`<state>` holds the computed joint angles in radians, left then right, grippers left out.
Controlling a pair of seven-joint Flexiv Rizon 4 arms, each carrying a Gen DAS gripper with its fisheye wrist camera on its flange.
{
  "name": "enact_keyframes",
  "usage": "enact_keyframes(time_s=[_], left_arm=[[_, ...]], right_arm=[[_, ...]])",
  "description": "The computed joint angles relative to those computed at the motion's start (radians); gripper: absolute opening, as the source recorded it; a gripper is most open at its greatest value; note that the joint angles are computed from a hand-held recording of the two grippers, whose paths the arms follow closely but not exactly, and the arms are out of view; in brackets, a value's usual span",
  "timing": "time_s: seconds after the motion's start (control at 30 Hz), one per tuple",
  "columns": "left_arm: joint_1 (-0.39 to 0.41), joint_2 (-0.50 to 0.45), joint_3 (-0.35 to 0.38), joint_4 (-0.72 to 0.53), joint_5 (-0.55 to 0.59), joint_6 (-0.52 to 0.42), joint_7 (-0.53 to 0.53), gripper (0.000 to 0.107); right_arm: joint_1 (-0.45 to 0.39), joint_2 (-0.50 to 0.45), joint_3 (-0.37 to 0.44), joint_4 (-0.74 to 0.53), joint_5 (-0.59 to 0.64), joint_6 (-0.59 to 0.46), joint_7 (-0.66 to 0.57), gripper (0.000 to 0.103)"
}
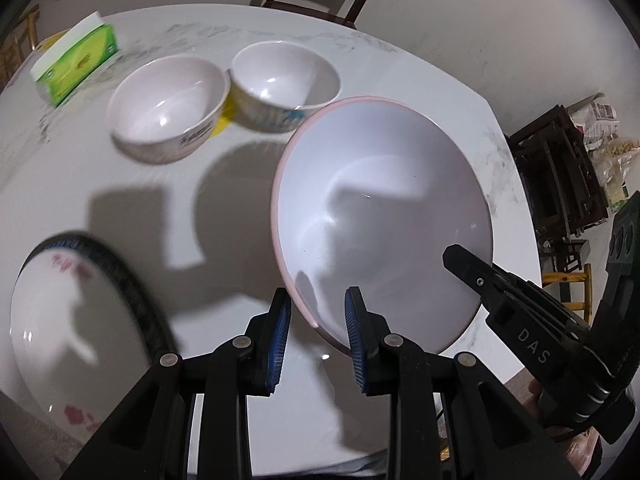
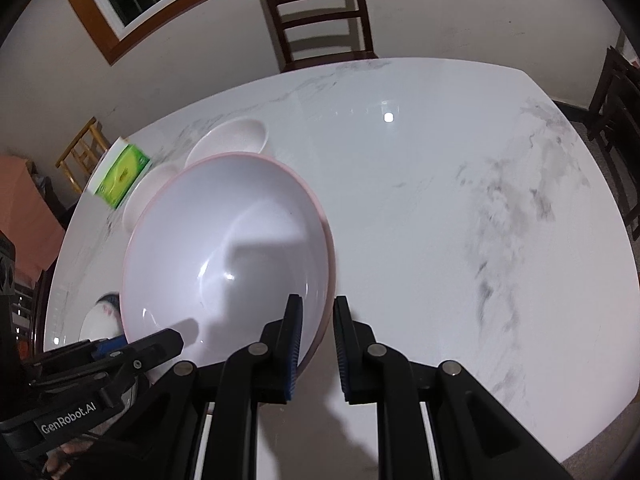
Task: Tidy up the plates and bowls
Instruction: 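Lift the pink bowl with both grippers toward the plate stack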
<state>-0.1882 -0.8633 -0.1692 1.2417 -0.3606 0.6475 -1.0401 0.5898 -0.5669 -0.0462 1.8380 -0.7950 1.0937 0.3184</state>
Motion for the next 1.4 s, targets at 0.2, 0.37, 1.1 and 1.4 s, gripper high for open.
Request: enact_keyframes(time_s=[0.2,0.37,1.1,1.4], left_arm=[[0.034,0.064,0.005,0.111,-0.003,0.029,0.050,0.024],[0.054,0.099,0.010,0.184,-0.009,0.056,0.079,0.024],[0.063,0.123,0.024,0.277,0.009,0.065,0.110,0.024],[0.069,0.126,0.017,0.292,-0.002,0.091,0.134,0.024]], right_arm=[[0.032,-0.014,0.019,-0.010,0.015,0.004,0.022,0.016],[0.051,-0.028,0.024,-0.013,0.032,0.015,0.033,0.016],[0.099,-0.042,0.019,0.016,0.078,0.041,0.047,0.017],[0.101,-0.037,0.021,0.024,0.073,0.047,0.060,0.020]])
